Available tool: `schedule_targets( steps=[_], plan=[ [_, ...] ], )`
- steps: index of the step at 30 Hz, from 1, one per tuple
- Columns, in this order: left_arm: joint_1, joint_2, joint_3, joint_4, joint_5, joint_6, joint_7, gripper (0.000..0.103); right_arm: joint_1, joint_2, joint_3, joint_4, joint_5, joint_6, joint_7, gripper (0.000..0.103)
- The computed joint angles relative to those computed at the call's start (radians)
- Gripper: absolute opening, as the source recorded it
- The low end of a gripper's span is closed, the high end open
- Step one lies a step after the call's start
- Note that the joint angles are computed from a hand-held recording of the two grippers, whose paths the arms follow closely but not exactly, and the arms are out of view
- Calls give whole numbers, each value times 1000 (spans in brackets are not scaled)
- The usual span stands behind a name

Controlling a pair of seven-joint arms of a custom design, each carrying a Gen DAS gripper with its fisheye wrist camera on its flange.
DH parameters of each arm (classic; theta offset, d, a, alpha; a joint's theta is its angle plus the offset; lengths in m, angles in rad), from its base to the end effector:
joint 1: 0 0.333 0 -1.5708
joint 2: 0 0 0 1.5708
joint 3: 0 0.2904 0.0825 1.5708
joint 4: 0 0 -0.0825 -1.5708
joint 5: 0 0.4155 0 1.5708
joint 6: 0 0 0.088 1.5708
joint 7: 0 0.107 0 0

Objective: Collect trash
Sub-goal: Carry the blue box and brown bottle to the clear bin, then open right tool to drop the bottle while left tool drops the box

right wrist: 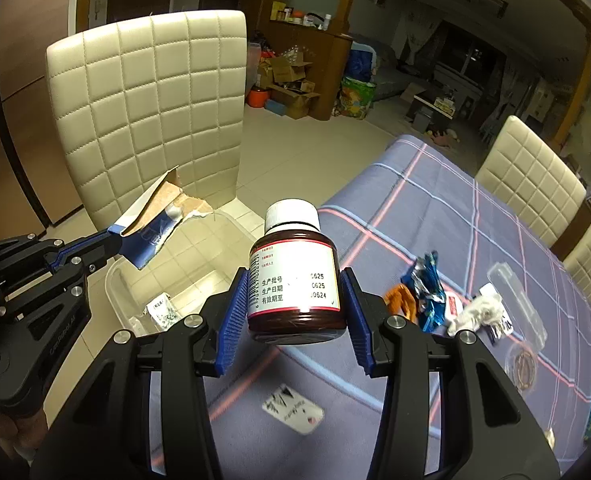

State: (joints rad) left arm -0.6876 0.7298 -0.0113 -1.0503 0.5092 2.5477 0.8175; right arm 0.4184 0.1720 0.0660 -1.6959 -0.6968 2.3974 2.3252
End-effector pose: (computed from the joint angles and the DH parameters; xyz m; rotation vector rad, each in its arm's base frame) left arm 0.6227 -0.5273 0.4714 -1.5355 1.9783 -0.9638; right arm 0.6079 0.3112 0.5163 -1.9422 1.7203 -0.8985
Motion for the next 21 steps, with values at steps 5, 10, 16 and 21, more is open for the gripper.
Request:
schedule_targets(
  steps=[5, 10, 16, 21],
  plan=[
    [15, 58, 3, 80, -22, -29, 22, 2, 4, 63, -6, 72, 18, -8, -34, 47],
    [17, 102, 17, 142, -33, -59, 29, 2, 15, 113, -18, 129, 39, -13, -65, 47],
    [21, 144, 19, 202, -48, -88, 43, 2, 33, 164, -36, 185, 43, -18, -84, 47],
    [22, 178, 18, 250, -64, -113, 61, 2, 52, 174, -54, 192, -6, -3, -63, 46]
  ],
)
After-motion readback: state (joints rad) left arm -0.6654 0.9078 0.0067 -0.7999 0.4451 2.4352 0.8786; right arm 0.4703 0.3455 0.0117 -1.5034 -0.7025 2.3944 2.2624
